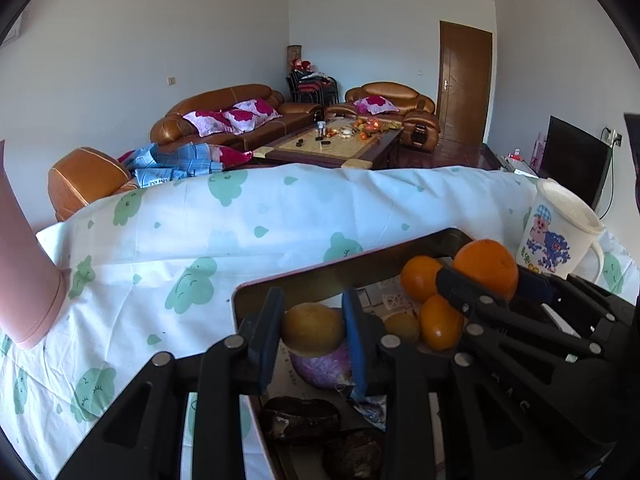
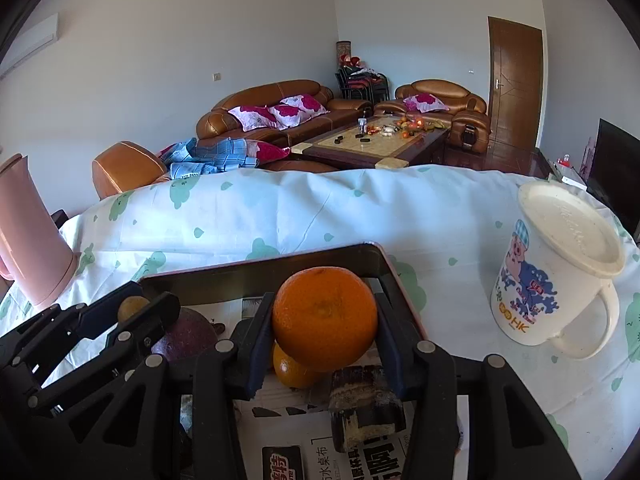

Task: Organize fruits
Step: 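Lower both fruits into the tin and open both tools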

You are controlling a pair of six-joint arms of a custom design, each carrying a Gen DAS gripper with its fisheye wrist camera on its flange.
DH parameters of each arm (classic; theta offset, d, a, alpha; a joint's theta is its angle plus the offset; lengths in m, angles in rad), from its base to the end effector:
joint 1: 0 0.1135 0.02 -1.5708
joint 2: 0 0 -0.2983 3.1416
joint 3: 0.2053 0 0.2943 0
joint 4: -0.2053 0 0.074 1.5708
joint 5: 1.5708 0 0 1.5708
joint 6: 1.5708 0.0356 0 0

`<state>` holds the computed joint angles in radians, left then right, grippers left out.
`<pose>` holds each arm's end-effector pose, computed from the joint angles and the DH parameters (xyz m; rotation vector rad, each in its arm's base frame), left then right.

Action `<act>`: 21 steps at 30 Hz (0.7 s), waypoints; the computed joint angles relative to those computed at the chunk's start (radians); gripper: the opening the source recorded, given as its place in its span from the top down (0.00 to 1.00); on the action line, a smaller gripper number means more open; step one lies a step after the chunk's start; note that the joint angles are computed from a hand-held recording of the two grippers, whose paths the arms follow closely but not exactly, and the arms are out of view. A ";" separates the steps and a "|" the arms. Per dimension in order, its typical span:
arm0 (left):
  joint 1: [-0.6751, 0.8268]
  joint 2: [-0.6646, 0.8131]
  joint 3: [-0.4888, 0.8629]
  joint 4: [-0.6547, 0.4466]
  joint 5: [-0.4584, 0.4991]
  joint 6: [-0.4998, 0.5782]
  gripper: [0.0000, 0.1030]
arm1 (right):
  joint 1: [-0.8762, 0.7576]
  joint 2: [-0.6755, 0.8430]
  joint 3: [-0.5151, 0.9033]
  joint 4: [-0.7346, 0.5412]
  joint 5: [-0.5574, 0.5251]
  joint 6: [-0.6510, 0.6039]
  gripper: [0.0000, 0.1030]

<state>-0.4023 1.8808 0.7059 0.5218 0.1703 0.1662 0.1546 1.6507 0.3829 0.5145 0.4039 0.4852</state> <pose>0.3327 -0.1481 0.0886 0.7155 2.1138 -0.3187 0.2639 0.0270 0.0807 0.5659 2.1821 -0.1306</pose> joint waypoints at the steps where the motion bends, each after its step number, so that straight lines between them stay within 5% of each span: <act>1: -0.004 0.003 0.000 0.005 -0.007 0.007 0.70 | -0.006 0.006 0.003 -0.004 -0.011 -0.001 0.52; 13: -0.015 0.028 -0.009 0.081 -0.069 0.060 0.70 | -0.014 0.053 0.026 -0.014 -0.051 -0.058 0.51; 21: -0.001 0.015 0.003 0.032 -0.004 0.040 0.70 | -0.049 0.038 -0.023 0.068 -0.146 -0.061 0.51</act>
<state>-0.4028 1.8961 0.7086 0.5534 0.1661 0.2059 0.1052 1.6885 0.3603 0.5822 0.2578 0.4244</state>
